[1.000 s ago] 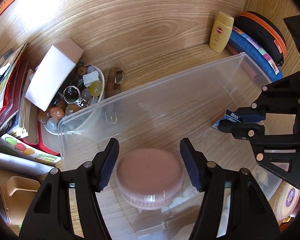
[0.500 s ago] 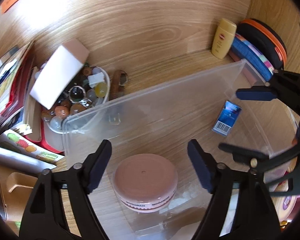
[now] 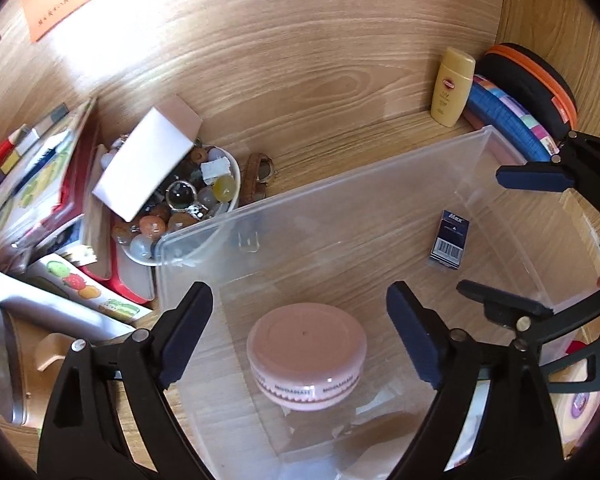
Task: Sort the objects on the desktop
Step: 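Open the left tool to drop the fan while the right tool releases the box into the bin, then withdraw both tools from the bin toward the remaining items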
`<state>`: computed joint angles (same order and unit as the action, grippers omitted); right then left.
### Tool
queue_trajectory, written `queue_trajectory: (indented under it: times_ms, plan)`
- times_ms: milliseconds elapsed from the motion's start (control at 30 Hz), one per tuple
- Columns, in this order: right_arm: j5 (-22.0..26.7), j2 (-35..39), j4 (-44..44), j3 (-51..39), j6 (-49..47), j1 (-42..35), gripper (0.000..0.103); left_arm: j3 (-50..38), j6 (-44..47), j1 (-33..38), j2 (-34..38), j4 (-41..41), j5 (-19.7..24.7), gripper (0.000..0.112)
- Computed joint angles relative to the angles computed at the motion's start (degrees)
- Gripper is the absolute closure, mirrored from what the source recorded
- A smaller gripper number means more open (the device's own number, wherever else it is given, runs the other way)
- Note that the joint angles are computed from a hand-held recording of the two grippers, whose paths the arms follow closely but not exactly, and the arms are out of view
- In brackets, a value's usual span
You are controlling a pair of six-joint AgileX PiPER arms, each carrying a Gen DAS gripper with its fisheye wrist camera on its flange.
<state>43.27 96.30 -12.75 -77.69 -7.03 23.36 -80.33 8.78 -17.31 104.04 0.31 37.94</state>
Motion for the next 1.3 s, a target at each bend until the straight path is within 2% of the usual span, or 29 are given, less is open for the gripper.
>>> queue_trajectory:
  times_ms: [233,300,333,400,567,700,833,1033,1300]
  plan:
    - [-0.2,-6.4,-1.0,2.2,2.2,0.8,0.025,4.8,0.2,1.6,-5.4,-1.2,-3.2,0.020]
    - [-0.6,-8.1,-0.8,2.9,2.2,0.4,0.025,8.6,0.5,2.4,-9.5,-1.2,-3.3,0.019]
    - [-1.0,-8.7,0.2,3.3,1.4,-0.2,0.025,9.2,-0.6,2.0,-9.9,-0.5,-5.0,0.018]
    - [-1.1,-10.6,1.3,4.2,1.2,-0.8,0.024,9.5,-3.2,1.6,-11.0,1.2,-5.3,0.018]
    - [-1.1,-15.8,2.1,7.1,2.1,-1.0,0.023,11.9,-1.1,3.8,-15.9,0.0,-4.4,0.017]
    - [-2.8,-20.7,-0.7,11.9,4.3,-0.2,0.016,15.2,-3.7,3.7,-19.3,1.8,-5.6,0.017]
    - [-4.0,-25.1,-4.7,16.7,6.8,0.1,0.015,19.3,-3.8,4.0,-23.2,1.6,-6.6,0.017]
    - [-4.5,-29.9,-0.9,21.7,3.8,-3.3,0.015,24.4,-4.1,4.3,-27.7,1.0,-7.3,0.016]
    - [-4.3,-36.9,-1.7,28.1,5.4,-3.8,0.015,30.9,-11.8,2.2,-33.9,8.4,-7.8,0.016]
